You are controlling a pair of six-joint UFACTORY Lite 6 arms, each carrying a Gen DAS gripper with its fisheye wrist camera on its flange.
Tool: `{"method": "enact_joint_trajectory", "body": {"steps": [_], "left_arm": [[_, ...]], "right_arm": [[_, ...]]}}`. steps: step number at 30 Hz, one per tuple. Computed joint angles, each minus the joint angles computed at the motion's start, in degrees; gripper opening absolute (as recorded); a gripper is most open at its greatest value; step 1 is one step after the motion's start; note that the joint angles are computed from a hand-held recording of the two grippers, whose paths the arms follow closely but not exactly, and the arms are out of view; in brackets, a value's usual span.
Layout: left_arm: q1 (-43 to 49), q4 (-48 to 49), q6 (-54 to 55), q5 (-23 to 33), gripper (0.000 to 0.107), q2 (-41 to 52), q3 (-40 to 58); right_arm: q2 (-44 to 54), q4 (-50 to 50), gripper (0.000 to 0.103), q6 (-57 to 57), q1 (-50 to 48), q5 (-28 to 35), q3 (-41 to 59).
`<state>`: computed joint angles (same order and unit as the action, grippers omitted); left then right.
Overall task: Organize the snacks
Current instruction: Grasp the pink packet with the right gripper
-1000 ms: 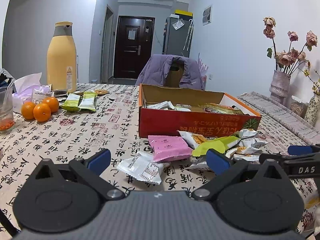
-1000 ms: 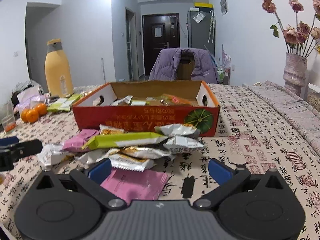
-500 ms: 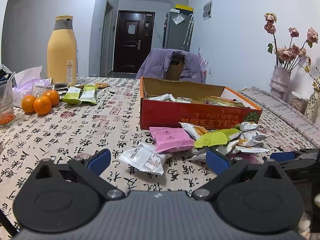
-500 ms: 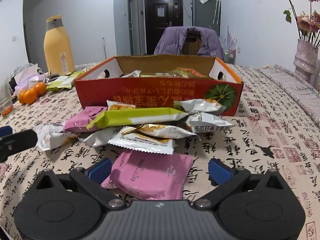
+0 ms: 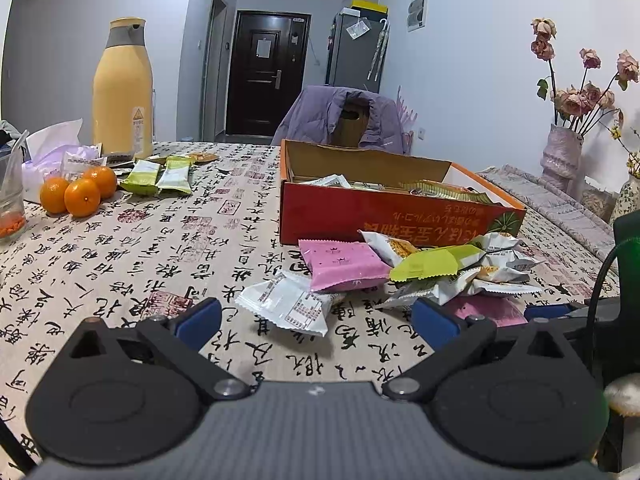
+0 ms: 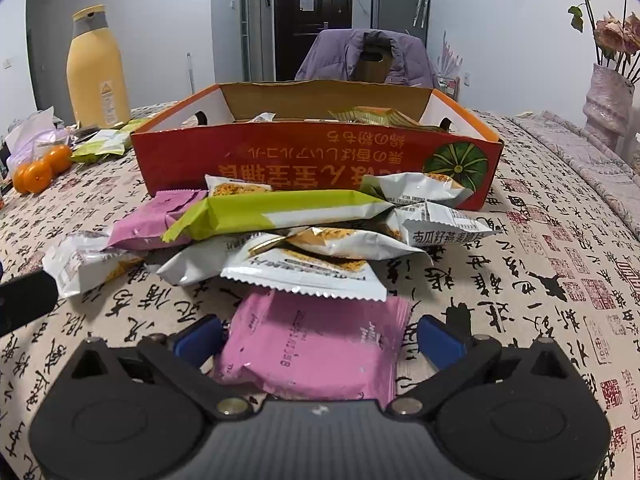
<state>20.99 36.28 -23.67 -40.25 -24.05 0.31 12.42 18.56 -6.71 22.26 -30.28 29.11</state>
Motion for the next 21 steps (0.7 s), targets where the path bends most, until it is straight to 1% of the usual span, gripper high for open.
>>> {"method": "enact_joint_trajectory", "body": {"steps": [6, 8, 9, 10, 11, 13, 16, 21], "left_arm": [[0.24, 0.78, -0.97, 1.12, 0.103, -1.69, -0.58], [0.65, 1.11, -1.15, 1.51, 0.103, -2.43, -0.83], [0.91, 1.32, -1.23, 1.59, 0.103, -2.55, -0.87], [1.03, 1.31, -1.19, 1.71, 0.103, -2.62, -0.90], [1.02, 1.20, -1.20, 1.98, 0.103, -2.68, -0.84], [0.71, 0.91, -1.28, 2.50, 0.103, -2.83, -0.77], [0.24, 0.75, -1.35, 3.08, 0.103, -3.63, -1.01], [-1.30, -0.65, -1.01, 4.51, 0.103, -5.06, -1.35]], "right_arm": [[-0.48, -3.79, 0.103, 2.11, -1.39, 0.74, -0.19], [-1.59, -5.88, 0.097, 3.52, -2.02, -0.20, -1.69], [-2.27, -6.62, 0.089, 3.88, -2.14, -0.96, -2.68], [-3.20, -8.03, 0.084, 4.43, -2.51, -1.82, -3.86], [-3.79, -9.02, 0.083, 4.90, -2.91, -1.96, -4.44], [-4.94, -12.24, 0.076, 6.77, -4.15, -2.60, -5.82], [-7.38, -17.42, 0.071, 10.03, -6.36, -3.39, -8.15], [-11.16, -22.07, 0.070, 11.76, -9.52, -4.67, -11.66]]}}
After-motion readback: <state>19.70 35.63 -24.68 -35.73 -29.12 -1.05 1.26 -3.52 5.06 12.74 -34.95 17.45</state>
